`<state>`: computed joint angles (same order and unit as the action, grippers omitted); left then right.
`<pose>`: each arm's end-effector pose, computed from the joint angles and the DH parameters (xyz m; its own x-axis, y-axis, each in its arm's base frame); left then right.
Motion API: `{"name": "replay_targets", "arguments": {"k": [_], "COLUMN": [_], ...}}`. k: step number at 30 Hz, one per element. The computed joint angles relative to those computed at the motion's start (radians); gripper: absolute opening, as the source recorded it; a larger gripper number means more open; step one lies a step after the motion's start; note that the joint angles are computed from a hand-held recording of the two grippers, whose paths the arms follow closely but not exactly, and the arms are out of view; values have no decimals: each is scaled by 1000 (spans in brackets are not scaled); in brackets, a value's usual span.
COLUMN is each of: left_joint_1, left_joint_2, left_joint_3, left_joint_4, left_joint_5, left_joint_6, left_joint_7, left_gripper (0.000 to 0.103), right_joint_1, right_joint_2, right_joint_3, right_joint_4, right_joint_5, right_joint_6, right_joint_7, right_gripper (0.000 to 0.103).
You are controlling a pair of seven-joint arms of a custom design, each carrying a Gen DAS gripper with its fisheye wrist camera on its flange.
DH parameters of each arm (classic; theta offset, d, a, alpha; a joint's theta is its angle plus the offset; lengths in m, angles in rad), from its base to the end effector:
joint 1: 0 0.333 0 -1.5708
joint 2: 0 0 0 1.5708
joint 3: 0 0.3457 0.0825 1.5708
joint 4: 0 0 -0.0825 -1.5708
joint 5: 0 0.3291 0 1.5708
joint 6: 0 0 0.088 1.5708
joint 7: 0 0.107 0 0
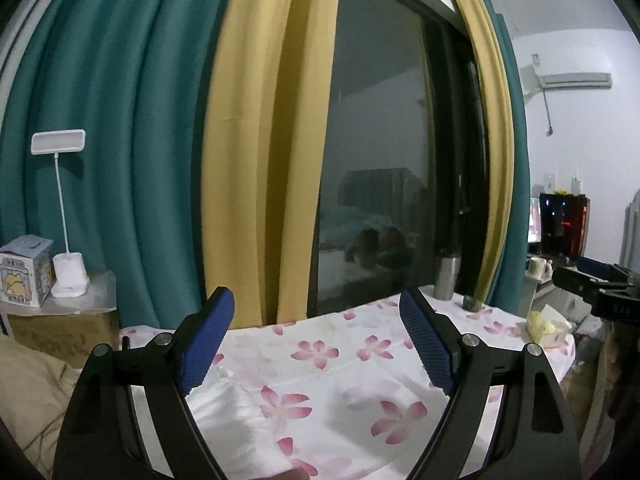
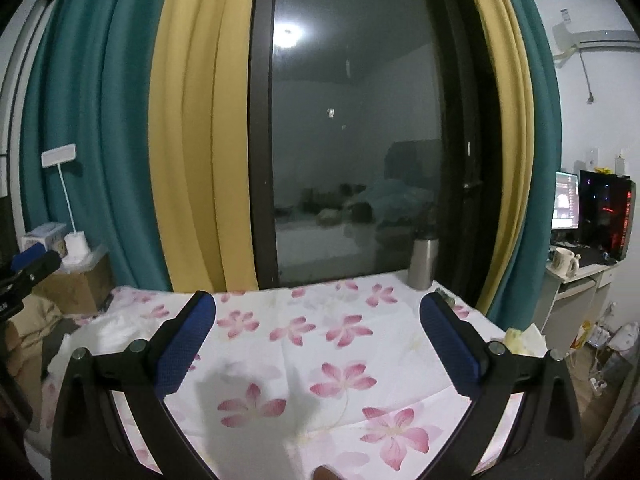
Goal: Fold large clothes
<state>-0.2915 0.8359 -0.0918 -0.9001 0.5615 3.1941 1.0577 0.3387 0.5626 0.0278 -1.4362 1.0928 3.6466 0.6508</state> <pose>0.7051 -0.2940 0.5965 -0.3769 -0.9260 0.0239 -0.1166 0.0218 -0.9929 0.6578 0.1235 0.5510 -0.0944 -0.9942 -0.0516 -0.1616 0.0664 -0.9846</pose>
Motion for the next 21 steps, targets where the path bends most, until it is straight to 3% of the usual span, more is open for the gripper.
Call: {"name": "replay_targets", "arguments": {"k": [2, 4, 6, 9, 10, 16, 18, 21], "left_joint_1": [34, 42, 44, 75, 76, 4, -17, 4], "left_joint_2": [-16, -34, -47, -27, -29, -36, -37, -36], "left_joint_3": [-57, -56, -44, -116, -116, 43, 101, 68], "left_joint_4": [-37, -71, -96, -76, -80, -91, -98, -99], "left_joint_5": [2, -5, -9, -14, -18, -19, -8, 4], "left_joint_6": [21, 37, 49, 20, 14, 32, 55, 44], "left_joint_7": [27, 14, -9, 28, 31, -76, -136, -141], "left_gripper": [87, 87, 87, 87, 87, 87, 87, 87], "right_joint_1": [-28, -29, -25, -3, 2, 83, 79, 110], "right_joint_2": [-7, -6, 0, 10, 12, 60, 66, 80], "right_joint_3": [41, 51, 54, 32, 27, -76, -68, -110], "right_joint_4": [-24, -32, -33, -10, -7, 86, 94, 128], "right_joint_5": [-71, -106, -126, -99, -94, 74, 83, 175], "right_joint_6": [28, 54, 66, 30, 18, -44, -48, -74], "right_joint_7": [57, 89, 104, 75, 67, -68, -84, -157], "right_gripper": [101, 101, 101, 101, 101, 101, 101, 101]}}
